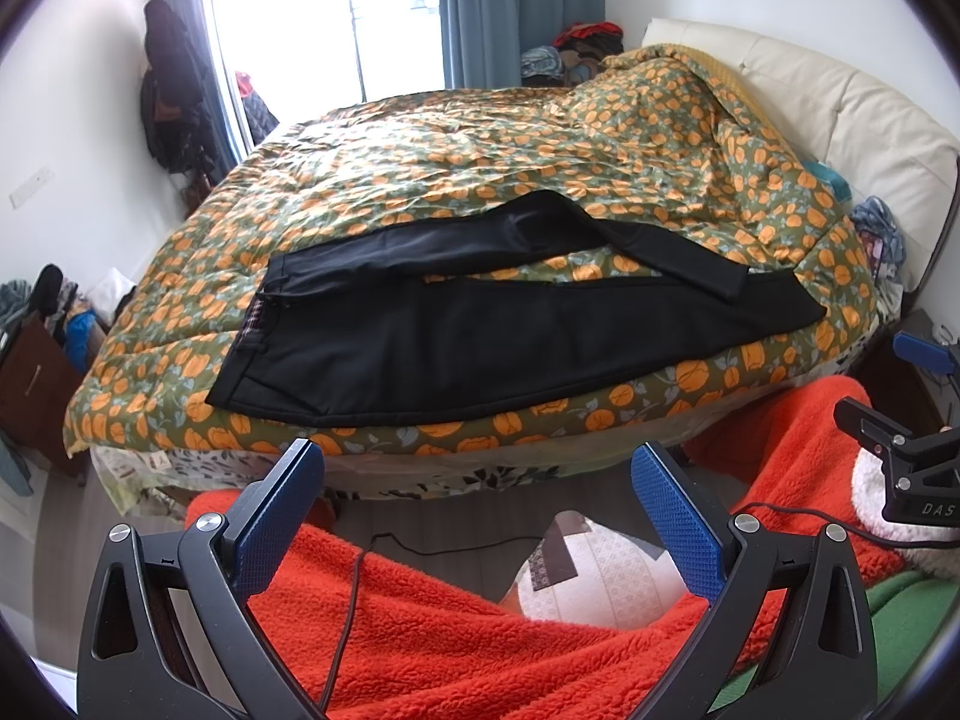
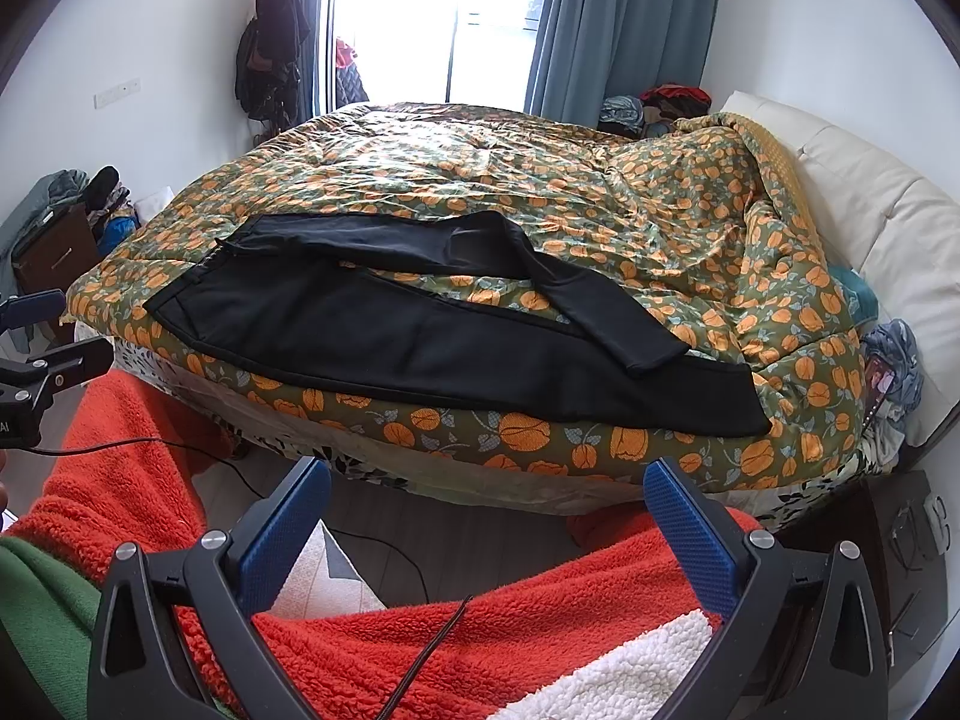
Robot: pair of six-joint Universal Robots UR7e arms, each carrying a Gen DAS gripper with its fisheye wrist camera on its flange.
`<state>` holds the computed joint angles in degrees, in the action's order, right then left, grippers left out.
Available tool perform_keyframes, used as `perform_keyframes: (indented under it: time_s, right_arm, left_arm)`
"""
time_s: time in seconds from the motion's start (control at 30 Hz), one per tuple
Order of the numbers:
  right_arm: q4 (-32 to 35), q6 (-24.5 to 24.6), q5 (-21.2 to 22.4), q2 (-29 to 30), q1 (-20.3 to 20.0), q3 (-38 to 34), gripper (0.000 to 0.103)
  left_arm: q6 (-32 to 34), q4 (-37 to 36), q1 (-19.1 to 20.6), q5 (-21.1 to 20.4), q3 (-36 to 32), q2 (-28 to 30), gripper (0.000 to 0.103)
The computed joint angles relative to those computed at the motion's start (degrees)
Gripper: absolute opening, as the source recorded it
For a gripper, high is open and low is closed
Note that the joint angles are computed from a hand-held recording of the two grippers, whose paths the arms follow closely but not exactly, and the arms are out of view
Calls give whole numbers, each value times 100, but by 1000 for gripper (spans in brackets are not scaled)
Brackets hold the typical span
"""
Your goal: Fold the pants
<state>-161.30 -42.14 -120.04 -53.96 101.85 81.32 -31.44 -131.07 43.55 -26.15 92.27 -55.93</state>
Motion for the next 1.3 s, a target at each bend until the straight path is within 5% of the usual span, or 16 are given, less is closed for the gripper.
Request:
perform_keyframes:
  time_s: [0.6, 0.87, 1.3]
  right_arm:
    - [-4, -9, 18, 3, -3, -12, 103]
    - [-370, -251, 377, -145, -3, 278, 103]
    - [117, -284, 285, -53, 85, 27, 103]
  left_arm:
    - [-49, 73, -7, 10, -5, 8, 102]
    - [-21, 184, 5, 80, -18, 3, 102]
    - [-202, 426, 17, 140, -95, -13, 102]
